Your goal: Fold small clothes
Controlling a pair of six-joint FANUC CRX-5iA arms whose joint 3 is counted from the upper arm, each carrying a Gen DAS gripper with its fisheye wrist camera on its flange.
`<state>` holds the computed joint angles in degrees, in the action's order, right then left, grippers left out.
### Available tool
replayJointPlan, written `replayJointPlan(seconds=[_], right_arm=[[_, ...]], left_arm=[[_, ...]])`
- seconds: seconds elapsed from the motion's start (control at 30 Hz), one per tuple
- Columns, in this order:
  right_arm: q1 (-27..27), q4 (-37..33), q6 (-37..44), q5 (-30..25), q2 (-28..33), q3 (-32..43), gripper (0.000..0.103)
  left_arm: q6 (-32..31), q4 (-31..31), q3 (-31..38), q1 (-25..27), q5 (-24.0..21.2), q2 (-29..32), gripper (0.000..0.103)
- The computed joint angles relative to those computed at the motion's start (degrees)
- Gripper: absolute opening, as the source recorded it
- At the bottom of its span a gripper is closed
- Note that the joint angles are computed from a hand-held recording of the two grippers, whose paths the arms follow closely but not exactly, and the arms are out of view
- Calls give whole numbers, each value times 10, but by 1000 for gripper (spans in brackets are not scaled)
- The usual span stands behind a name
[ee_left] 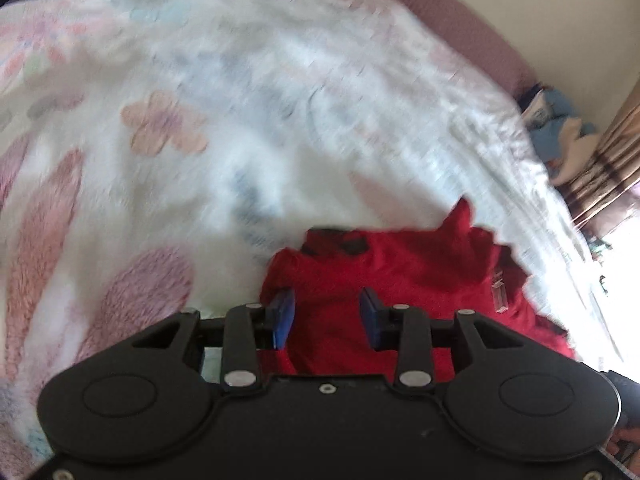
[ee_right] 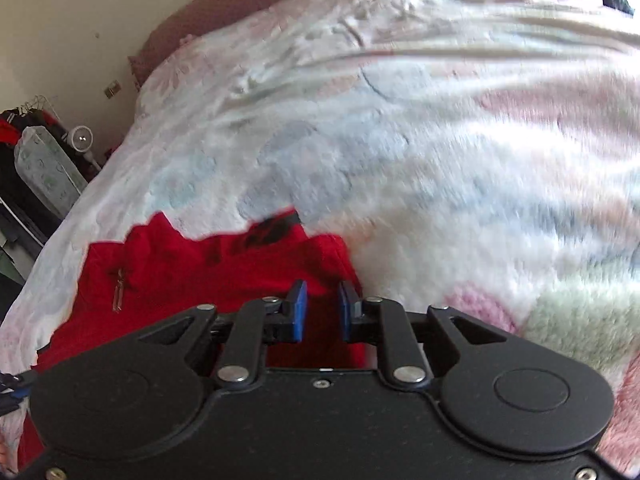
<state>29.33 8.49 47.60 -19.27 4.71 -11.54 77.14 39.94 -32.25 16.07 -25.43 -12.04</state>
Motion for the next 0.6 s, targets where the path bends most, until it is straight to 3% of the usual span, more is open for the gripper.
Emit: replayJointPlan(seconds=[0.07,0.13,0.17,0.23,0.33,0.4,0.5,0.6], right_arm=[[2,47,-36,41,-9,-23,25],[5,63,-43,35,-1,-13,26],[7,72,-51,14,9,1,27],[8,40,-17,-79,46,63,26],[6,22,3,-102,54,78,25],[11,43,-19,-97,37,64,26],[27,76,-38,-47,-33,-7,28],[52,92,-36,-30,-116,-84,28]], left_arm=[[-7,-10,7,-3,3,2,41],[64,-102,54,4,-39,27,41],[83,-121,71,8,-62,42,41],[92,-129,86,10,-80,60,42],[135,-172,110,4,-99,58,41],[129,-157,94,2,-92,29,41],[62,-77,25,3,-79,-46,41],[41,-47,-34,4,-105,-126,42]])
